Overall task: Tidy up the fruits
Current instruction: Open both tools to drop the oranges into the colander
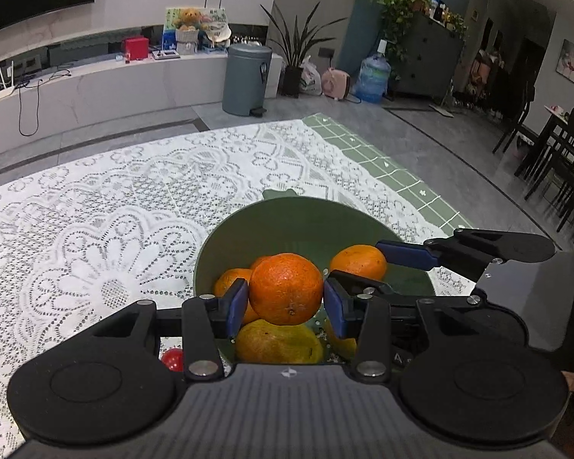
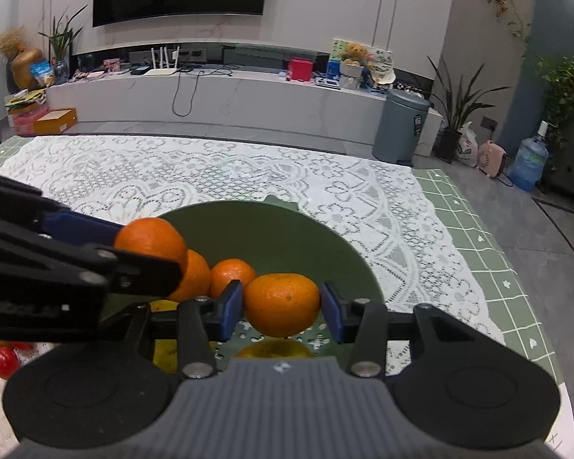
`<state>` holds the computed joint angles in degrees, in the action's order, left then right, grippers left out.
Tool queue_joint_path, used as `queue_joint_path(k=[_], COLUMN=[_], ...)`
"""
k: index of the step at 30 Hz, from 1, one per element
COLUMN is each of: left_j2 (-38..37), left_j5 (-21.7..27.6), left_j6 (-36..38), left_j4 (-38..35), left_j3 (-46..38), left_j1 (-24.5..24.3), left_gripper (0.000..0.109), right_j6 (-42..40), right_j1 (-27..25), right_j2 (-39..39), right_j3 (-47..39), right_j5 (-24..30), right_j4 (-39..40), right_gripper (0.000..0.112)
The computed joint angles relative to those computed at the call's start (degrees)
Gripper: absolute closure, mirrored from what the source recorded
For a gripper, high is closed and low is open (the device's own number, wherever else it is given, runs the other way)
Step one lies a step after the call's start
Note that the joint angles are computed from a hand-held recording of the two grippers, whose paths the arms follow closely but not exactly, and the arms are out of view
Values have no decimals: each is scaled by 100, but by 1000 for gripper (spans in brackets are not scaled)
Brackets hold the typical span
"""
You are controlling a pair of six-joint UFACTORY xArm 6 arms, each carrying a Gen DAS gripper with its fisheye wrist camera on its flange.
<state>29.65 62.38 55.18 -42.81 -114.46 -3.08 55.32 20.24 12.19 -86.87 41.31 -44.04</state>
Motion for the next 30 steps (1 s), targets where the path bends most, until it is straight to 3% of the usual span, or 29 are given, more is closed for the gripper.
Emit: queue_joint_path(k=[19,27,30], left_j2=[714,568,562], left_j5=[300,112,96], left_j6=[-457,-384,-349], left_j4=[578,355,329], left_j3=[-951,-672,-683], left_j1=[-114,-106,-96], left_gripper=[59,58,53], right_j6=[-177,-31,75], right_j1=[-71,-98,-107], right_j2=[291,292,251], right_j3=[-235,-205,-145], right_j5=[83,8,-78], right_j4=[260,132,20], right_gripper=[70,71,70])
